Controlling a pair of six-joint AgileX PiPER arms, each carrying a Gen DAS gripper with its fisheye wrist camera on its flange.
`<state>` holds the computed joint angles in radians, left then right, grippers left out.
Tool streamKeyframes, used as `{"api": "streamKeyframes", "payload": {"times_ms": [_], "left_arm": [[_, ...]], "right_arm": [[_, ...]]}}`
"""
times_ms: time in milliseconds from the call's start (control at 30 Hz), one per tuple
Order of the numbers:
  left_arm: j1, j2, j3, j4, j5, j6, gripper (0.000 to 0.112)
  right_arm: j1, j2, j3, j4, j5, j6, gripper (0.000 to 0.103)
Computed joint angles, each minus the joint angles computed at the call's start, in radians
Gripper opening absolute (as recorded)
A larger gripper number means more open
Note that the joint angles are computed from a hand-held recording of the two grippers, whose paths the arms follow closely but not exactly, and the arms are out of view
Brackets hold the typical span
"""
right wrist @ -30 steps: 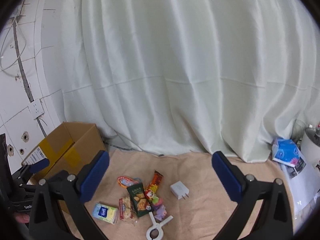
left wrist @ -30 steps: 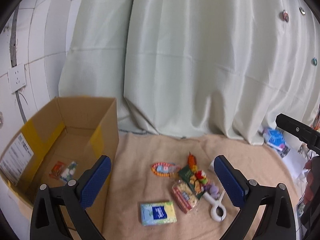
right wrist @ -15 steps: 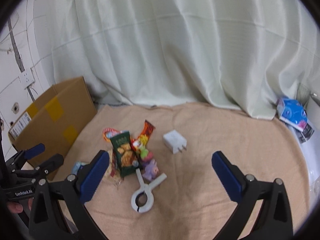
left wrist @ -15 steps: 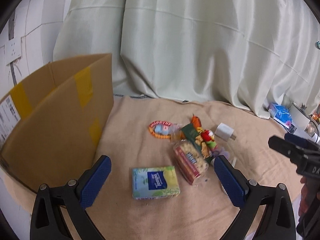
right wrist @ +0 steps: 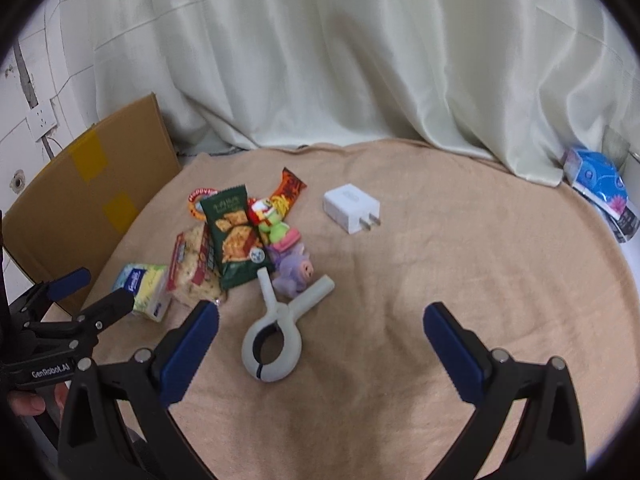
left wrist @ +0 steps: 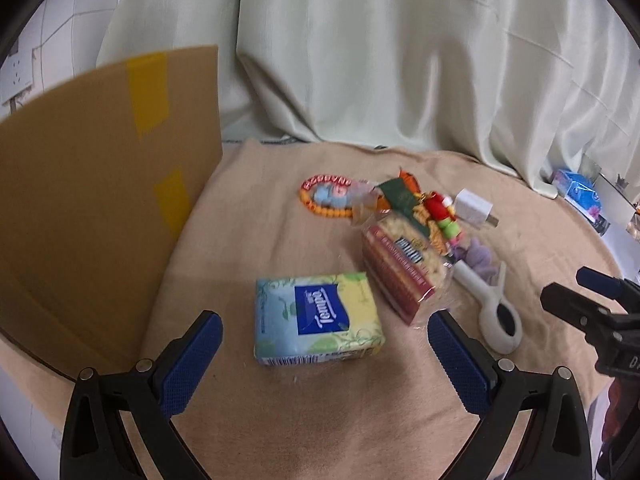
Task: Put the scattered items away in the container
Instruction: 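Move both grippers back from the box toward the remaining items, then grasp the Tempo tissue pack with the left gripper while the right gripper approaches the white clamp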
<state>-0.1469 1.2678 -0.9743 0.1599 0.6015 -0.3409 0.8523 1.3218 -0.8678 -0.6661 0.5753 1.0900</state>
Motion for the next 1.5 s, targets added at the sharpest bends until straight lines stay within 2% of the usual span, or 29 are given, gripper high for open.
{"api": "streamKeyframes", "payload": {"times_ms": [133, 467, 500, 567, 667, 733, 867, 1300, 1400, 1500], "left_arm": [[0.005, 0.026, 0.017, 0.026, -0.018, -0.017, 0.103], [0.042, 0.091, 0.013, -0.033, -0.063, 0.039, 0.102], [0.049, 0.093, 0.017, -0.045, -0.072, 0.047, 0.099], [0.07, 0.1, 0.018, -0.099, -0.075, 0.097, 0.076], [0.064, 0.104, 0.02, -0.087, -0.09, 0.117, 0.075], [0.084, 0.098, 0.026, -0.166, -0.102, 0.191, 0.075], [0.132, 0.083, 0.016, -0.287, -0.072, 0.267, 0.075], [0.169, 0.027, 0.034, -0.3, -0.052, 0.301, 0.075], [0.178, 0.022, 0.033, -0.313, -0.046, 0.312, 0.075], [0.177, 0.016, 0.032, -0.31, -0.042, 0.313, 0.075]], "right_arm": [[-0.004, 0.018, 0.023, -0.001, -0.026, 0.015, 0.103], [-0.006, 0.089, 0.026, 0.015, -0.071, 0.002, 0.103], [-0.005, 0.093, 0.024, 0.016, -0.073, -0.002, 0.103], [-0.003, 0.103, 0.018, 0.021, -0.074, -0.013, 0.103], [0.006, 0.113, 0.012, 0.01, -0.073, -0.006, 0.103], [0.014, 0.12, 0.008, 0.007, -0.074, -0.002, 0.103], [0.019, 0.136, 0.001, 0.007, -0.081, 0.001, 0.103], [0.03, 0.171, -0.02, -0.011, -0.071, 0.039, 0.103], [0.035, 0.173, -0.022, -0.021, -0.062, 0.051, 0.099], [0.045, 0.171, -0.024, -0.048, -0.037, 0.079, 0.084]]}}
